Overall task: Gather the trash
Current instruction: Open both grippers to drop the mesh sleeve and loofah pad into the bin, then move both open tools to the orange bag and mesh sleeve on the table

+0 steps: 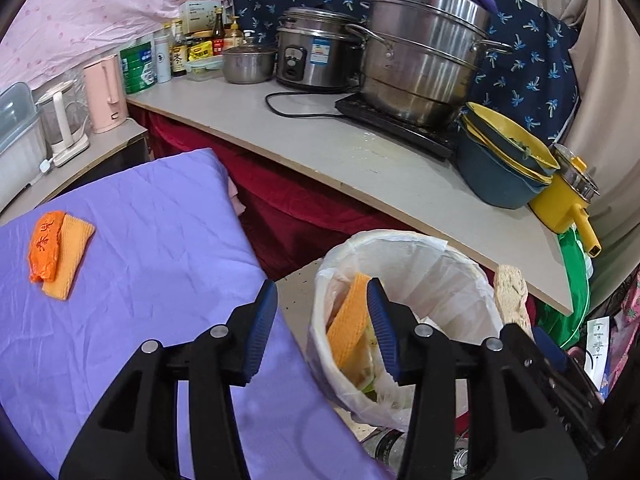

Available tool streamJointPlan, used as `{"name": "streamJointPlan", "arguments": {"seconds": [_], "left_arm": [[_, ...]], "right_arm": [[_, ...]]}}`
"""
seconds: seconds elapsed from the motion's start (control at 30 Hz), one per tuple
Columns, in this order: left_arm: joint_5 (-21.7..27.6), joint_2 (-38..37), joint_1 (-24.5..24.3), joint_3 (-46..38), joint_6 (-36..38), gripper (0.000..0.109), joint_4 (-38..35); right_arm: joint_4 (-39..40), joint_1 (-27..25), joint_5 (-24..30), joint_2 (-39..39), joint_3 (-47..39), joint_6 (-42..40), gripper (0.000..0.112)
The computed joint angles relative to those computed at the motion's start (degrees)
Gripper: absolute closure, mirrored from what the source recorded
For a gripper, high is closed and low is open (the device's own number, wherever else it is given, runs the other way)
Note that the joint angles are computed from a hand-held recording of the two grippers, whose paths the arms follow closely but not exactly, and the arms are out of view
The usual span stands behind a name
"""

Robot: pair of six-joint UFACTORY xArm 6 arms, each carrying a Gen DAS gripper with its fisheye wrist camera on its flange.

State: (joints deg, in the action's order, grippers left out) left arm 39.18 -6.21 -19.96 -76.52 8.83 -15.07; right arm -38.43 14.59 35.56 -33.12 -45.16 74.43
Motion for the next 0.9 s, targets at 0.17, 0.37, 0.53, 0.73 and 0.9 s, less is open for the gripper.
{"name": "streamJointPlan", "arguments": {"seconds": [0.17, 0.37, 0.53, 0.73, 0.9], "left_arm": [[-0.9, -1.1, 1.4, 1.7, 0.2, 0.059, 0.7], [-1.4, -2.2, 2.7, 3.1, 0.7, 0.052, 0.8], [-1.2, -2.9, 4.1, 4.0, 0.9, 0.051, 0.3], [-1.5, -4.6, 6.0, 5.8, 1.3, 0.051, 0.2], [-1.2, -5.6, 8.8, 6.7, 2.3, 0.051, -0.8]], "right_arm": [[-0.2, -0.5, -1.8, 4.0, -2.5, -0.1, 0.042], [-1.4, -0.2, -1.6, 5.9, -5.0, 0.7, 0.041], [-2.2, 1.8, -0.3, 5.2, -5.7, 1.5, 0.041], [-3.8, 6.2, 1.5, 6.4, -7.8, 3.5, 0.041], [-5.0, 10.1, 3.5, 9.6, -11.3, 3.5, 0.041]]}}
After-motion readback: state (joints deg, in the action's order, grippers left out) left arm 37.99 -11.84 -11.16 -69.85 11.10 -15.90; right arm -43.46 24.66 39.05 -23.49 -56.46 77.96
